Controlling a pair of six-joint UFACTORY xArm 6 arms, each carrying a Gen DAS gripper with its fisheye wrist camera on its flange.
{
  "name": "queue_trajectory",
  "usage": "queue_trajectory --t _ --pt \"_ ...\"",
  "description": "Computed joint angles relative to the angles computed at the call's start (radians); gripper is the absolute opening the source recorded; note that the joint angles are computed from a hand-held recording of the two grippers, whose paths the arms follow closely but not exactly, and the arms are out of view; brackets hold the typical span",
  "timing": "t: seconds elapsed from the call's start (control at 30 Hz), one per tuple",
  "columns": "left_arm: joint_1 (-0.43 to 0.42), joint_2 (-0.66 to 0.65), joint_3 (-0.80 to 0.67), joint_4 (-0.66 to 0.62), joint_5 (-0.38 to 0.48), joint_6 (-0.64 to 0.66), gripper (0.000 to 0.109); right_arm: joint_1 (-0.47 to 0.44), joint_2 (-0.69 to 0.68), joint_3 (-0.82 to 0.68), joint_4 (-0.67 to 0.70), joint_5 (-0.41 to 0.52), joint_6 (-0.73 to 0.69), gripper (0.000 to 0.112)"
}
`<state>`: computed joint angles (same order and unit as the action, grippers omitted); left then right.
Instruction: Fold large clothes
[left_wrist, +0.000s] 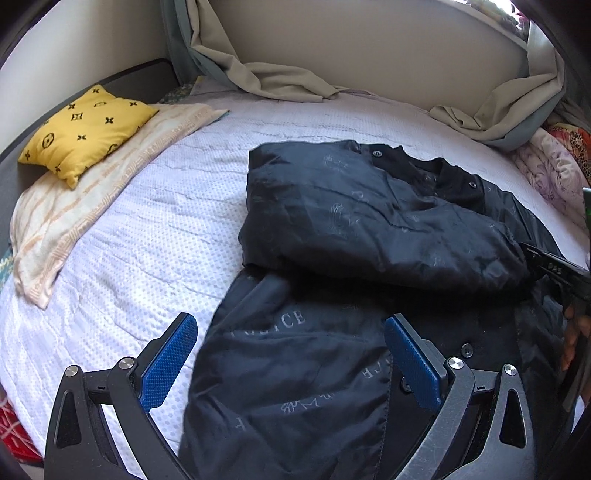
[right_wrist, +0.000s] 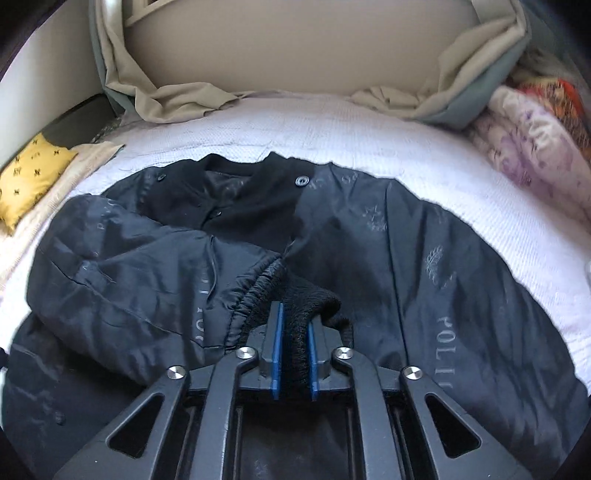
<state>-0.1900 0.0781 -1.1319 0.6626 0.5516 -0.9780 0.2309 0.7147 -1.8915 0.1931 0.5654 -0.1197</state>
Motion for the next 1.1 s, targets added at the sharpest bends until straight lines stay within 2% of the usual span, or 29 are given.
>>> queue_trajectory --t 0.03,0.07,0.1,0.13,0.2,0.3,0.33,0.4,0.47,0.53,0.7,0.77,0.87,0.97,1.1 --pt "0.001 -0.002 -0.006 0.004 0.002 0.002 0.103 -0.005 -0.004 -0.013 0.020 0.033 0.002 0.026" --pt "0.007 -0.004 -0.020 -0.002 0.006 0.019 0.103 -0.010 -0.018 -0.011 0.040 0.052 0.008 0.046" --pt "0.013 0.000 -0.037 -0.011 0.011 0.036 0.103 -0.017 -0.049 0.015 0.061 0.041 0.019 0.056" --pt "0.020 0.005 -0.059 -0.016 0.016 0.050 0.103 -0.020 -0.074 0.040 0.071 0.020 0.031 0.057" --pt "0.048 0.027 -0.105 -0.056 -0.003 0.081 0.103 -0.028 -0.119 0.073 0.112 -0.003 0.015 0.057" --pt "0.095 0.081 -0.151 -0.264 -0.069 0.195 0.103 -0.025 -0.180 0.133 0.168 -0.059 -0.053 0.055" --pt "0.103 0.098 -0.161 -0.327 -0.081 0.224 0.099 -0.023 -0.189 0.142 0.194 -0.065 -0.079 0.053" --pt "0.115 0.128 -0.155 -0.397 -0.152 0.241 0.094 -0.014 -0.193 0.147 0.271 -0.056 -0.152 0.028" --pt "0.108 0.161 -0.168 -0.389 -0.169 0.250 0.094 -0.004 -0.171 0.123 0.262 -0.026 -0.162 0.016" --pt "0.098 0.187 -0.189 -0.355 -0.152 0.255 0.094 0.007 -0.142 0.102 0.218 -0.010 -0.146 0.015" --pt "0.077 0.253 -0.293 -0.098 -0.082 0.189 0.095 0.017 -0.090 0.047 0.186 0.040 -0.120 0.015" --pt "0.068 0.289 -0.348 -0.037 -0.050 0.201 0.098 0.020 -0.083 0.041 0.168 0.041 -0.110 0.015" --pt "0.059 0.369 -0.435 -0.068 0.010 0.287 0.098 0.022 -0.066 0.027 0.146 0.062 -0.085 0.015" --pt "0.056 0.443 -0.504 -0.120 0.054 0.375 0.093 0.026 -0.048 0.024 0.120 0.075 -0.072 0.016" --pt "0.052 0.492 -0.530 -0.104 0.072 0.386 0.093 0.028 -0.021 0.013 0.088 0.083 -0.052 0.020"
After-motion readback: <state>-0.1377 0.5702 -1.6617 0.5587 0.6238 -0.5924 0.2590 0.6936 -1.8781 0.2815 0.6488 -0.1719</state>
